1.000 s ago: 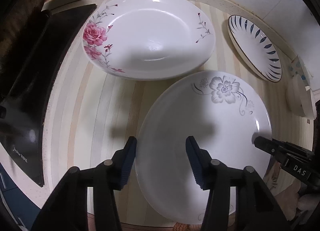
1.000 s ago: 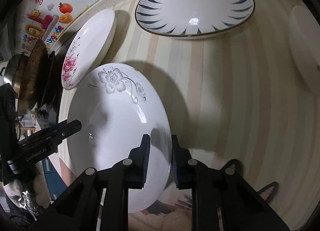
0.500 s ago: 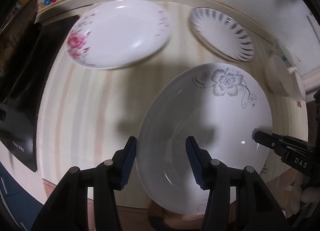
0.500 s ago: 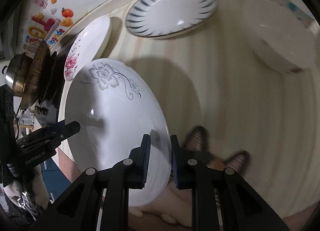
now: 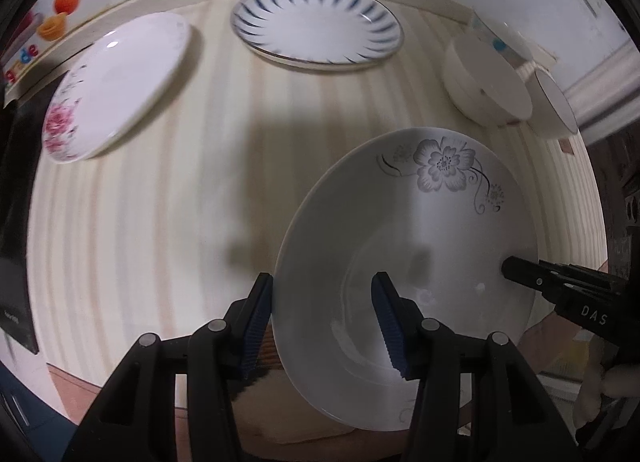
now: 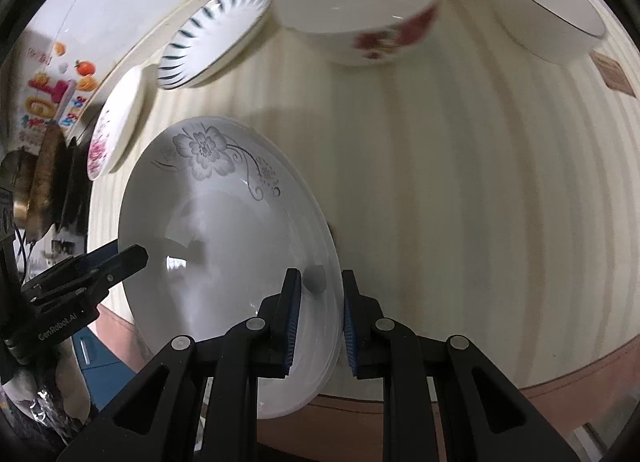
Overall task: Organize plates and bowls
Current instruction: 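Lift the grey-flower plate and carry it to the pink-flower plate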
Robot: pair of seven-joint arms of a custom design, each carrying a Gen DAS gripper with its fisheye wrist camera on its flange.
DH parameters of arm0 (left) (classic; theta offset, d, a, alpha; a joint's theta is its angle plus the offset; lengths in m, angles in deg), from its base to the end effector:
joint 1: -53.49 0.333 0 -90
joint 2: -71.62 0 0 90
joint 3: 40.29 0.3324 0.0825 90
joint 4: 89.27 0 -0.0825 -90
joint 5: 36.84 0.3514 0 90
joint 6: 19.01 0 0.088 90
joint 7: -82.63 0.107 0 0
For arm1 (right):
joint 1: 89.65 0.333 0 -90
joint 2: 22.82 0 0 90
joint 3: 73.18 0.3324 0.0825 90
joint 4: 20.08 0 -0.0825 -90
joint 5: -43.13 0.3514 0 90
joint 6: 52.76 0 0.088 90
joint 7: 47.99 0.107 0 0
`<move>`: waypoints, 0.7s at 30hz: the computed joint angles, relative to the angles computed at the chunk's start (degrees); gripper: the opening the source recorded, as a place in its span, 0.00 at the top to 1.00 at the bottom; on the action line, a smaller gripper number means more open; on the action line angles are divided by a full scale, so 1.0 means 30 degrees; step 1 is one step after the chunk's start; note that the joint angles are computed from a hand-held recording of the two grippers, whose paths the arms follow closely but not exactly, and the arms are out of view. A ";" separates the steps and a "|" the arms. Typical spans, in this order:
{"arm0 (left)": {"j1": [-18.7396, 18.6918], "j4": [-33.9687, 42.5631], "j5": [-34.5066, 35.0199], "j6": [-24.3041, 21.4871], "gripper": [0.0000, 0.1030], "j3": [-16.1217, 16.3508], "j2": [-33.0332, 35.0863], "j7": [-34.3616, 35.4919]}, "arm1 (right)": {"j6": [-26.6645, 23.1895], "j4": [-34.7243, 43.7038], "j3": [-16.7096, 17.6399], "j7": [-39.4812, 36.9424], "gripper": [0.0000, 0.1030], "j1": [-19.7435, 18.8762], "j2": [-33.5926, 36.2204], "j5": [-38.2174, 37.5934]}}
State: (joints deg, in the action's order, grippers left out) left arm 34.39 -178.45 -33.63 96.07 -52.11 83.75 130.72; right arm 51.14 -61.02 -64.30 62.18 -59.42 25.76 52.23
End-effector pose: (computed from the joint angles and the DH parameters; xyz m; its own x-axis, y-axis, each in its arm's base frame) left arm 0.5413 -0.3051 0.5721 0.1665 -0.9741 0.1530 -0.9627 -0.1941 -0.1884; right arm 0.6219 0.4461 0.5007 0.2515 -0.9065 -0.3392 -0.9666 -0.2171 -0.1364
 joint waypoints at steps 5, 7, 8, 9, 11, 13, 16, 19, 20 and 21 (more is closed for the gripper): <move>-0.0311 0.0890 0.0070 -0.0341 0.53 -0.0039 0.0770 0.0035 | 0.1143 -0.2526 -0.0014 -0.0203 0.79 -0.0585 -0.1252 0.0073; -0.0391 0.1197 0.0148 -0.0574 0.53 0.0015 0.0970 0.0061 | 0.1220 -0.2776 0.0027 -0.0214 0.79 -0.0702 -0.1333 0.0062; -0.0395 0.1456 0.0182 -0.0671 0.53 0.0065 0.1211 0.0114 | 0.1243 -0.2852 0.0040 -0.0192 0.79 -0.0744 -0.1345 0.0062; -0.0422 0.1499 0.0185 -0.0713 0.53 0.0092 0.1266 0.0109 | 0.1298 -0.2964 0.0053 -0.0126 0.79 -0.0730 -0.1389 0.0050; -0.0495 0.1697 0.0228 -0.0873 0.53 0.0133 0.1458 0.0071 | 0.1502 -0.3337 0.0112 -0.0061 0.79 -0.0788 -0.1560 0.0109; -0.0679 0.2174 0.0350 -0.1000 0.53 0.0171 0.1927 -0.0150 | 0.1317 -0.2961 0.0140 0.0136 0.79 -0.0665 -0.1340 0.0058; -0.0898 0.2297 0.0648 -0.1112 0.53 0.0245 0.1988 -0.0297 | 0.1178 -0.2804 0.0150 0.0236 0.79 -0.0621 -0.1247 0.0027; -0.1056 0.2752 0.0912 -0.1285 0.53 0.0318 0.2329 -0.0401 | 0.0707 -0.1853 0.0137 0.0427 0.79 -0.0471 -0.0744 -0.0028; -0.1114 0.2809 0.0976 -0.1293 0.53 0.0336 0.2366 -0.0467 | 0.0535 -0.1565 0.0120 0.0420 0.79 -0.0430 -0.0599 -0.0059; -0.1155 0.2844 0.1031 -0.1303 0.54 0.0353 0.2385 -0.0511 | 0.0376 -0.1284 0.0101 0.0424 0.79 -0.0392 -0.0452 -0.0079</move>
